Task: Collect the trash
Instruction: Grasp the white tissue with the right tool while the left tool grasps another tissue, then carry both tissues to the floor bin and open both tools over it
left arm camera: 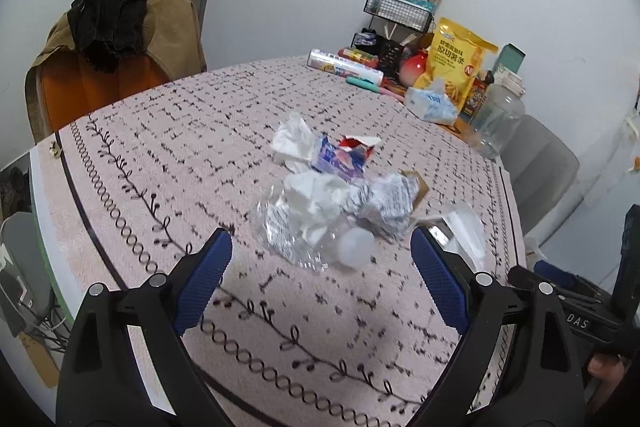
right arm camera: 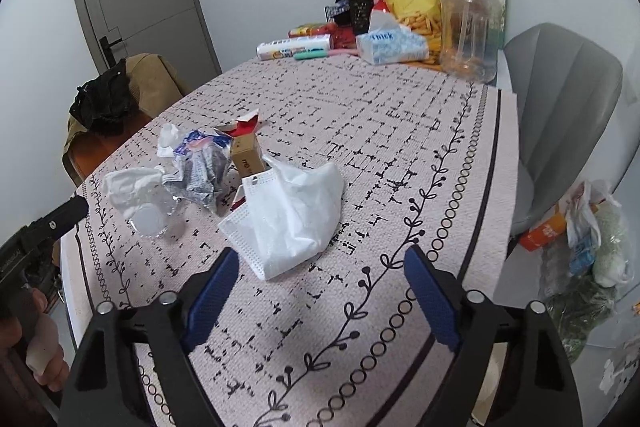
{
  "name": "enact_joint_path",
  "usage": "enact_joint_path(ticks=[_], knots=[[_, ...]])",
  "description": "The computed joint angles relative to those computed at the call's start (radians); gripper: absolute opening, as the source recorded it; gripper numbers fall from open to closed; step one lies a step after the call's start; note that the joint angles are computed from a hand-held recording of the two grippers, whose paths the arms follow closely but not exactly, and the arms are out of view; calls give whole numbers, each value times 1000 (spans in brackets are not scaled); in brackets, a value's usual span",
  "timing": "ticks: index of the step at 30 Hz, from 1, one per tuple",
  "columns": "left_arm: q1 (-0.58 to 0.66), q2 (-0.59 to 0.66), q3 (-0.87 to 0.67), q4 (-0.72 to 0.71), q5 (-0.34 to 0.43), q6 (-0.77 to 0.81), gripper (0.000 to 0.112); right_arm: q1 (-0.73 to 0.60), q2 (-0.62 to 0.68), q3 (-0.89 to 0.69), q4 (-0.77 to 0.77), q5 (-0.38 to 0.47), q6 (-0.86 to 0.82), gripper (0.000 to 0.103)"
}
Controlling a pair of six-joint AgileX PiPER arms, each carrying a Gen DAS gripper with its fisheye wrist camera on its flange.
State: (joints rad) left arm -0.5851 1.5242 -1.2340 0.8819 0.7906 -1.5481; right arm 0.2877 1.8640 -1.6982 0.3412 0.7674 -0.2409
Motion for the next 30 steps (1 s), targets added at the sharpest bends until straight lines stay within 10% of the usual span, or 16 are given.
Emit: enact_joint_path(ticks=[12,19,30], knots=[[145,115,-105,-140,-100,180,67,-7,166,-159,108,106,-32,67],[173,146,-131,-233,-118,268,8,-13,204,-208,175,179,-86,14],[65,57,-138,-76,-40,166,4,-120,58,-96,348,150,-222,7]])
